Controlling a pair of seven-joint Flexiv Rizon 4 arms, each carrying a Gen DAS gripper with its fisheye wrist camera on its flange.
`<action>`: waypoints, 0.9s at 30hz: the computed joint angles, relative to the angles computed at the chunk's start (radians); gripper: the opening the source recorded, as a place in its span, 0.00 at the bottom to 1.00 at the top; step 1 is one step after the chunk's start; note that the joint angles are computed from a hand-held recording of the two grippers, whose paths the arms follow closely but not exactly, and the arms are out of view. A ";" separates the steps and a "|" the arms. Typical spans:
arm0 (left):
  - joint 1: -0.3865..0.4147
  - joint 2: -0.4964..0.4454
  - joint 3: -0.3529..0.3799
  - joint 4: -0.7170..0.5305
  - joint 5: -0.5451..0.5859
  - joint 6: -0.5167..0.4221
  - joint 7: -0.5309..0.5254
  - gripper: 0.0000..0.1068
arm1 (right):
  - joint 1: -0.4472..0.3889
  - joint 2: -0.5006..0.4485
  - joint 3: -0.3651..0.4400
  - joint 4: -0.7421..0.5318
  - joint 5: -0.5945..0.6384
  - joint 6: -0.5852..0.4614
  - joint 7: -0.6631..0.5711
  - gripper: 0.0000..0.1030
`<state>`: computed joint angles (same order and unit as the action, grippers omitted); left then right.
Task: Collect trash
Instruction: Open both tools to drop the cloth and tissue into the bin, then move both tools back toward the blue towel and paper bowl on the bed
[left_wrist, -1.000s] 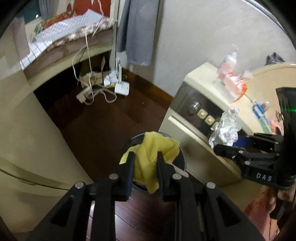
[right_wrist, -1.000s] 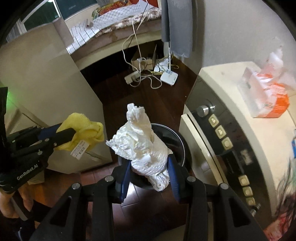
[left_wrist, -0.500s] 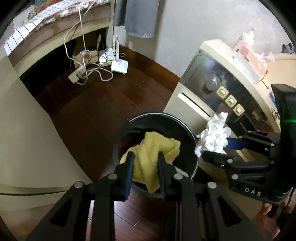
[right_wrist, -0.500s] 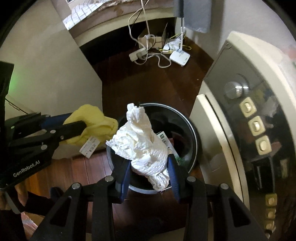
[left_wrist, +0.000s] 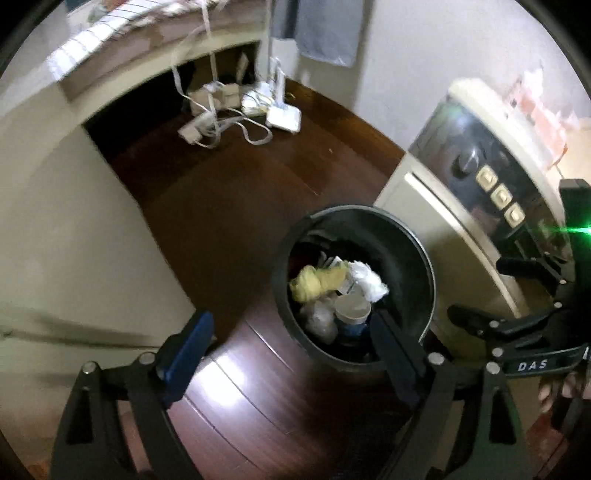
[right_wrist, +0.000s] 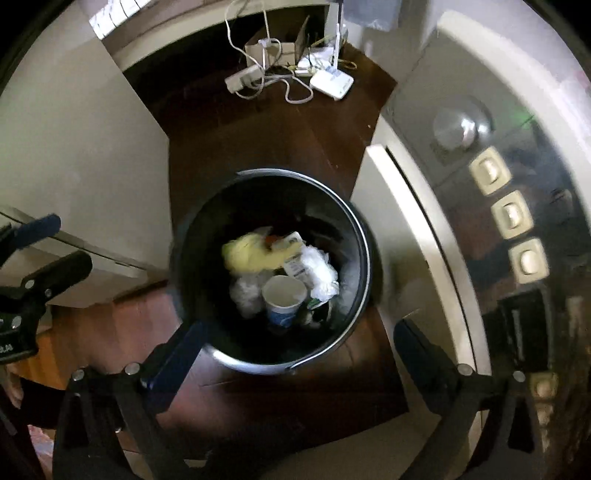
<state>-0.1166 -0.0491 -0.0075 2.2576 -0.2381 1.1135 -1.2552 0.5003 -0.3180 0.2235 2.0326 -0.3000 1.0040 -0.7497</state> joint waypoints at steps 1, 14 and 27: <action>0.000 0.030 0.008 0.010 0.019 0.007 -0.005 0.83 | 0.005 0.017 0.002 -0.002 -0.005 -0.001 0.006 1.00; 0.061 0.342 0.053 0.041 0.142 -0.079 -0.066 0.83 | 0.102 0.170 0.051 -0.132 -0.126 -0.170 0.144 1.00; 0.136 0.545 0.106 0.041 0.167 -0.146 -0.027 0.83 | 0.191 0.201 0.089 -0.261 -0.249 -0.253 0.216 1.00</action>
